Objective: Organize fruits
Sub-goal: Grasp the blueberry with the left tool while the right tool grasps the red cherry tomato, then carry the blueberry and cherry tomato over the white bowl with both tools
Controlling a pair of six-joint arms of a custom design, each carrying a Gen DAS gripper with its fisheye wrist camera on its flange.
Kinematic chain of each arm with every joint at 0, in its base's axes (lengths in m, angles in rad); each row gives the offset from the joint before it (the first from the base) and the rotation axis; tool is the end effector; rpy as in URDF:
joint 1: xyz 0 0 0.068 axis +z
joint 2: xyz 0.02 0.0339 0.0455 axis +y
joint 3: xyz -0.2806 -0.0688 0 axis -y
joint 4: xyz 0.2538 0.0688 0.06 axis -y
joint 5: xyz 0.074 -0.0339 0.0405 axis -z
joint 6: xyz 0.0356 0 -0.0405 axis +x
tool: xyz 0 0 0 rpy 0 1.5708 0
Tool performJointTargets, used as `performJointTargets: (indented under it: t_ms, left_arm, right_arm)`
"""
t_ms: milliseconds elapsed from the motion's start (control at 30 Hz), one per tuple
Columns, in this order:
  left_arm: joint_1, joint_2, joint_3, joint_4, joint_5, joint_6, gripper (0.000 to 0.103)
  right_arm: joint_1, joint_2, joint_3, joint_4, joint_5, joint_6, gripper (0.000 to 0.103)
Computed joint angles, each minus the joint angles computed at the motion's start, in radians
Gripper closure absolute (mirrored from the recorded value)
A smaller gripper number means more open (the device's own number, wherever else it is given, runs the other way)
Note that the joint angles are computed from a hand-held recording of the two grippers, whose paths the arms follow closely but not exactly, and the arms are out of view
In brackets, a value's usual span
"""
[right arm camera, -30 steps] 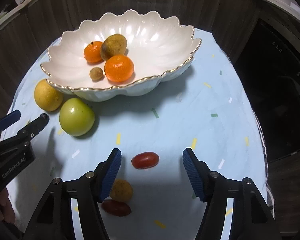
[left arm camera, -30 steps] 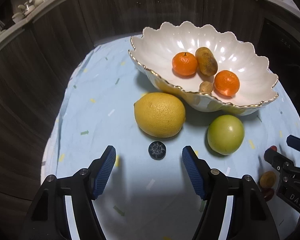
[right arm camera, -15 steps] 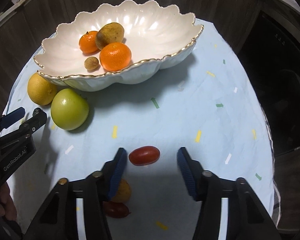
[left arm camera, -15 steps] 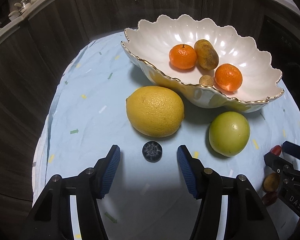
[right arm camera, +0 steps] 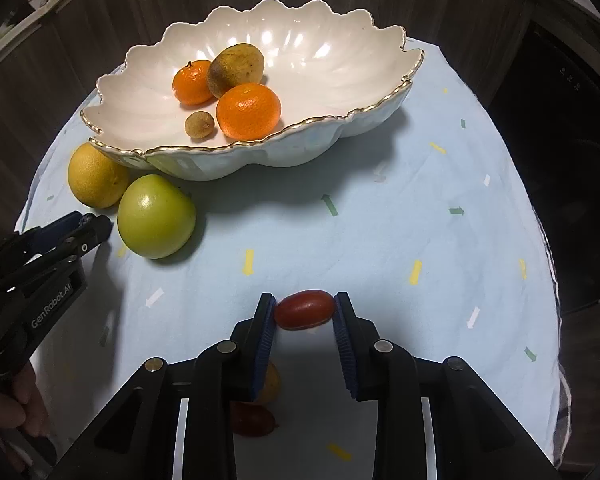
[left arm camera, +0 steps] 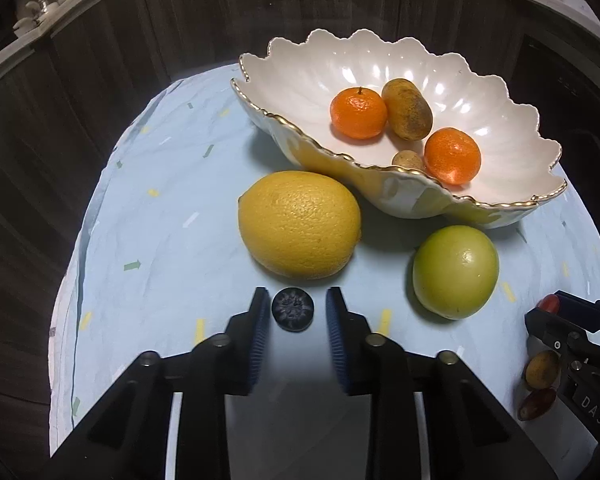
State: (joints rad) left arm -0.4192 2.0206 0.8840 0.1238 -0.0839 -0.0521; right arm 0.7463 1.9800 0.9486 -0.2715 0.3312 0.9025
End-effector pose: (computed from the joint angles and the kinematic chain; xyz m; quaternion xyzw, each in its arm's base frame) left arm 0.3311 -0.1443 0.0683 0.1640 0.9465 -0.0250 0.2770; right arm 0.2589 0.2237 0.0802 0.0982 0.9728 -0.0142 0.2094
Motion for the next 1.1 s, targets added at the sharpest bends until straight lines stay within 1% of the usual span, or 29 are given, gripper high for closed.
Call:
performJointTargets:
  t_ms: [67,333,633,1100]
  left_arm:
    - [0.0,-0.001,0.0,-0.002,0.004,0.001,0.082]
    - [0.001,-0.019,-0.005,-0.011,0.016,0.005,0.082]
    - [-0.003,-0.077,-0.024,-0.03,0.012,0.011,0.082]
    - [-0.006,-0.173,-0.027,-0.084,0.011,0.011,0.082]
  right_arm:
    - [0.0,0.001,-0.001,0.003,0.0,0.0,0.073]
    - [0.001,-0.01,-0.012,0.014,0.004,0.006,0.073]
    - [0.004,-0.064,-0.028,0.002,0.02,0.006,0.073]
    - [0.008,-0.143,-0.026,-0.031,0.076,-0.013,0.073]
